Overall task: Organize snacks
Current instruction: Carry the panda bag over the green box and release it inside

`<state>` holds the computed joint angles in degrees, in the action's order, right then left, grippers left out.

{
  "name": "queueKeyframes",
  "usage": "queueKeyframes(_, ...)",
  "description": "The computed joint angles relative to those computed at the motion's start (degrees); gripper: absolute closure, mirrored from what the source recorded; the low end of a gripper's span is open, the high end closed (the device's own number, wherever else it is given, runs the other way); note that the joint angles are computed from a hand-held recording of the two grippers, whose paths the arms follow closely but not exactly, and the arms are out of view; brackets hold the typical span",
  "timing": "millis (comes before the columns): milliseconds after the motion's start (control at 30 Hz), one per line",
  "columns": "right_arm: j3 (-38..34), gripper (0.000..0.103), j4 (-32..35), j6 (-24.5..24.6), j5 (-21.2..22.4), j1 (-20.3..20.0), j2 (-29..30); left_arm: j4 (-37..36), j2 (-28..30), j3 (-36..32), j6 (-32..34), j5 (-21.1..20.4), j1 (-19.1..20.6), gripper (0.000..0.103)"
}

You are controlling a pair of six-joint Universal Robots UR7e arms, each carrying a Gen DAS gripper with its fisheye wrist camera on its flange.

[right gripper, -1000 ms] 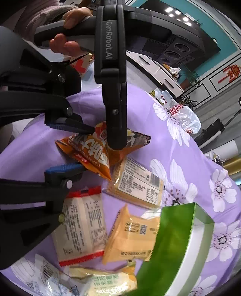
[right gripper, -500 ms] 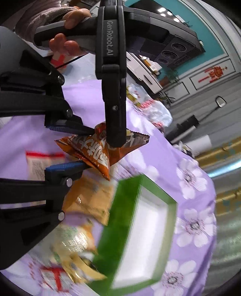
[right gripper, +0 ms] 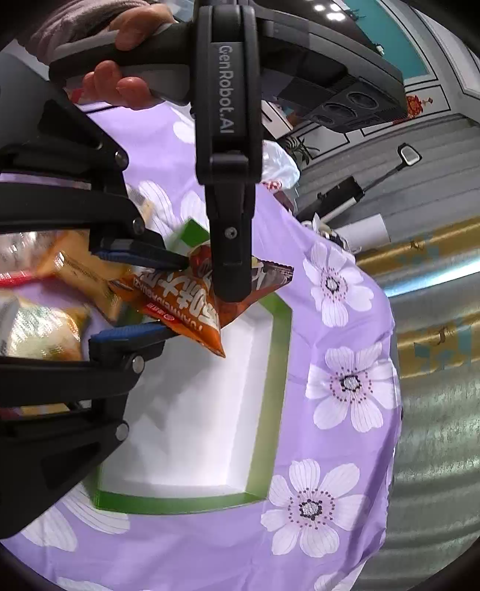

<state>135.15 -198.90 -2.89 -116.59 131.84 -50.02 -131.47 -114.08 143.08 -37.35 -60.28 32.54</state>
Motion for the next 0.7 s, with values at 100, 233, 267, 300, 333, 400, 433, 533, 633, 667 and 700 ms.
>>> queueKeyframes(100,-1.26,0.069,-0.53,0.07,-0.09,-1.25,1.16,-0.18,3.85,-0.48,-0.67,3.39,0.15,0.045)
queueKeyframes(233,-1.70,0.046,-1.04,0.84,-5.04,-0.92,2.14,0.44,3.12,0.03,-2.97,4.66,1.04,0.021)
queueKeyframes(267,-1.13,0.046,-1.55,0.47,-5.54,-0.81,1.84,1.29,2.36,0.14,-3.30,5.05,0.92,0.021)
queueKeyframes(300,-0.55,0.046,-1.84,0.41,-5.68,-0.89,1.38,3.04,1.56,0.11,-4.10,5.78,0.53,0.021)
queueKeyframes(333,0.28,0.045,-2.10,0.69,-5.90,-0.99,0.66,4.97,0.90,0.02,-5.17,6.61,0.02,0.021)
queueKeyframes(400,1.79,0.043,-2.10,1.72,-6.50,-1.18,-0.73,8.91,-1.84,0.33,-7.26,7.33,-1.23,0.021)
queueKeyframes(433,2.44,0.043,-2.31,2.28,-6.72,-1.19,-1.20,10.14,-2.48,0.31,-8.03,7.37,-1.57,0.021)
queueKeyframes(533,5.29,0.040,-2.64,5.03,-7.68,-0.52,-3.33,16.57,-6.54,0.91,-12.43,7.76,-4.42,0.021)
queueKeyframes(633,8.12,0.039,-2.47,7.98,-8.26,0.02,-5.72,22.91,-9.82,1.37,-16.62,7.67,-7.93,0.021)
queueKeyframes(667,9.03,0.039,-2.34,8.91,-8.39,0.26,-6.50,25.80,-11.13,1.62,-18.43,7.78,-9.79,0.021)
queueKeyframes(700,10.12,0.039,-2.04,9.90,-8.49,0.57,-7.48,28.69,-12.38,1.87,-20.33,7.74,-11.78,0.021)
